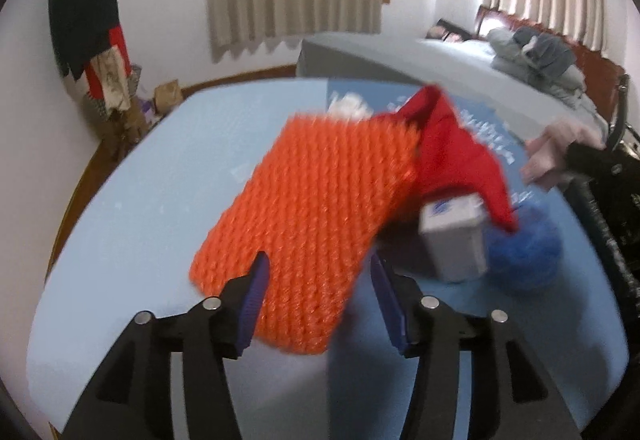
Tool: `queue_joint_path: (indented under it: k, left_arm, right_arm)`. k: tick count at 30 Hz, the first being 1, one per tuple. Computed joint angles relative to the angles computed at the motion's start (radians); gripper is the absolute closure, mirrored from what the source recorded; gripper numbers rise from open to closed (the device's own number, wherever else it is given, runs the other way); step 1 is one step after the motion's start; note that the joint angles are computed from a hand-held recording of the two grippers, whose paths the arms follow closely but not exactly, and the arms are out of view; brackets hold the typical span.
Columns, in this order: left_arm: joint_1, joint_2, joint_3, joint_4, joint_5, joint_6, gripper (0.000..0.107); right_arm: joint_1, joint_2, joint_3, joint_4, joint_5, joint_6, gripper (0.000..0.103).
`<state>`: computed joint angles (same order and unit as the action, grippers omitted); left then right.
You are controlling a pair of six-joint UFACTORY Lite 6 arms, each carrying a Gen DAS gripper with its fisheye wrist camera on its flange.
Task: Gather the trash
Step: 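Close the left tool on the orange mesh bag and lift it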
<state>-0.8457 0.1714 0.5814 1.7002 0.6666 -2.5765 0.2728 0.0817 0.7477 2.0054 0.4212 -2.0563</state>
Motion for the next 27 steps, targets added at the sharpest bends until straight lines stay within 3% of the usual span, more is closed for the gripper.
queue_joint_path:
  k: [4, 9, 20, 27]
  left_arm:
    - [0.019, 0.003, -0.022, 0.049, -0.014, -0.047, 0.06]
    - [0.043, -0.082, -0.083, 0.12, -0.037, -0.127, 0.094]
    - [-0.005, -0.377, -0.145, -0.013, 0.003, -0.001, 0.095]
    - [-0.065, -0.37, -0.038, -0.095, 0.038, 0.121, 0.095]
  right_arm:
    - [0.016, 0.017, 0.007, 0.018, -0.01, -0.016, 0.066]
    - [0.019, 0.02, 0.01, 0.016, -0.013, -0.012, 0.066]
    - [-0.016, -0.059, -0.016, -0.051, 0.018, 0.056, 0.066]
    - [-0.095, -0.157, -0.043, -0.158, 0.054, 0.152, 0.066]
